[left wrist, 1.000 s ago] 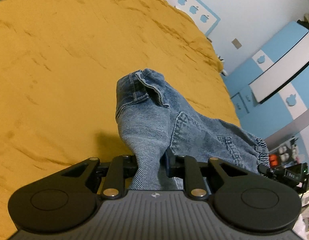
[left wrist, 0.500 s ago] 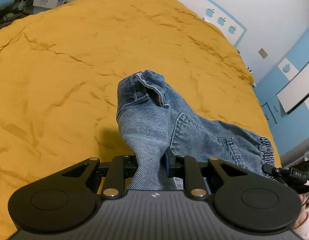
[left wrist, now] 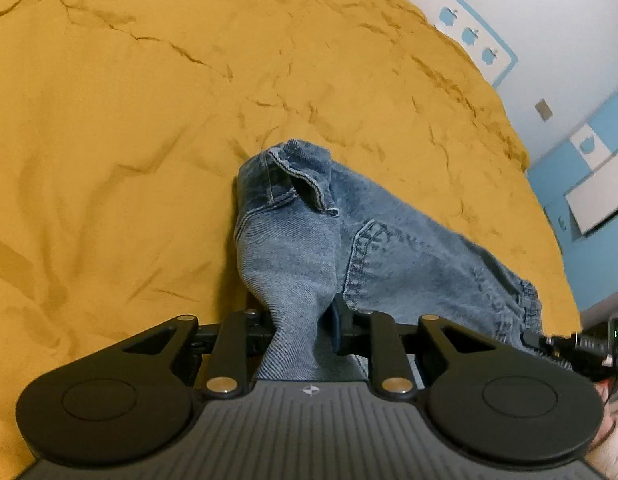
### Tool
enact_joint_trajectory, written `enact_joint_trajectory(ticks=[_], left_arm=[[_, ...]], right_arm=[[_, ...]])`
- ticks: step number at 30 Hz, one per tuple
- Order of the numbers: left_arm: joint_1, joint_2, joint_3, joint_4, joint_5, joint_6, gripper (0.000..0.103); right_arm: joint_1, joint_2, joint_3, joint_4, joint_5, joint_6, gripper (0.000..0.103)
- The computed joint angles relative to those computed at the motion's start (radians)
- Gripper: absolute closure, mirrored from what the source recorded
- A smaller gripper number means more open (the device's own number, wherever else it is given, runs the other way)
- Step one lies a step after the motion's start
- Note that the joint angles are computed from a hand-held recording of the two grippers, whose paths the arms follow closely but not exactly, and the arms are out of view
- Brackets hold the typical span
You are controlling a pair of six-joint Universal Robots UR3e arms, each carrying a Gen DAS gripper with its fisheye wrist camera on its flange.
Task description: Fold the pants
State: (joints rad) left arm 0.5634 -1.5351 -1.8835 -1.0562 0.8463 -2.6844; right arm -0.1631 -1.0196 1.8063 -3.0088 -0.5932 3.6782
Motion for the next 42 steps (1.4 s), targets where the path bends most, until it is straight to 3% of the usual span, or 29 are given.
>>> enact_joint_trajectory(ticks=[5,8,10,13,17,19,22,25,27,32,38,42], left_arm=[[-0.033,-0.033,-0.017,0.059,0.076,-0.006,0.065],[-0.057,-0.011,-0.007,0.07,0.112,-0.06,0.057],[-0.06,0.026,0.002,0.05,0.138,-0.083,0.05],[-0.073,0.108,0.003,0.026,0.201,-0.094,0.049],[-0.026,0.292,-0.054,-0.036,0.205,-0.008,0.049],[0.03,0.402,-0.08,-0.12,0.151,0.055,0.059],[0.096,0.544,-0.097,-0.266,0.105,0.144,0.072],[0.109,0.639,-0.137,-0.331,0.128,0.208,0.086],[0.059,0.657,-0.195,-0.264,0.2,0.189,0.089],[0.015,0.644,-0.308,-0.148,0.299,0.16,0.094],[-0.147,0.484,-0.354,0.091,0.454,0.082,0.097],[-0.198,0.434,-0.33,0.131,0.501,0.045,0.097]], right_arm=[[0.014,0.099,-0.027,-0.057,-0.015,0.037,0.069],[0.042,0.077,-0.063,0.009,-0.069,0.013,0.065],[0.063,0.031,-0.088,0.097,-0.127,-0.032,0.056],[0.095,-0.074,-0.105,0.222,-0.243,-0.15,0.049],[0.149,-0.228,-0.058,0.231,-0.465,-0.231,0.046],[0.171,-0.301,-0.014,0.198,-0.539,-0.266,0.047],[0.25,-0.399,0.046,0.148,-0.678,-0.348,0.063],[0.358,-0.432,0.074,0.099,-0.783,-0.452,0.075],[0.424,-0.408,0.071,0.077,-0.844,-0.482,0.083],[0.549,-0.308,0.071,0.001,-1.024,-0.494,0.08],[0.553,-0.193,0.054,-0.03,-1.038,-0.453,0.08],[0.535,-0.155,0.001,0.006,-1.019,-0.444,0.08]])
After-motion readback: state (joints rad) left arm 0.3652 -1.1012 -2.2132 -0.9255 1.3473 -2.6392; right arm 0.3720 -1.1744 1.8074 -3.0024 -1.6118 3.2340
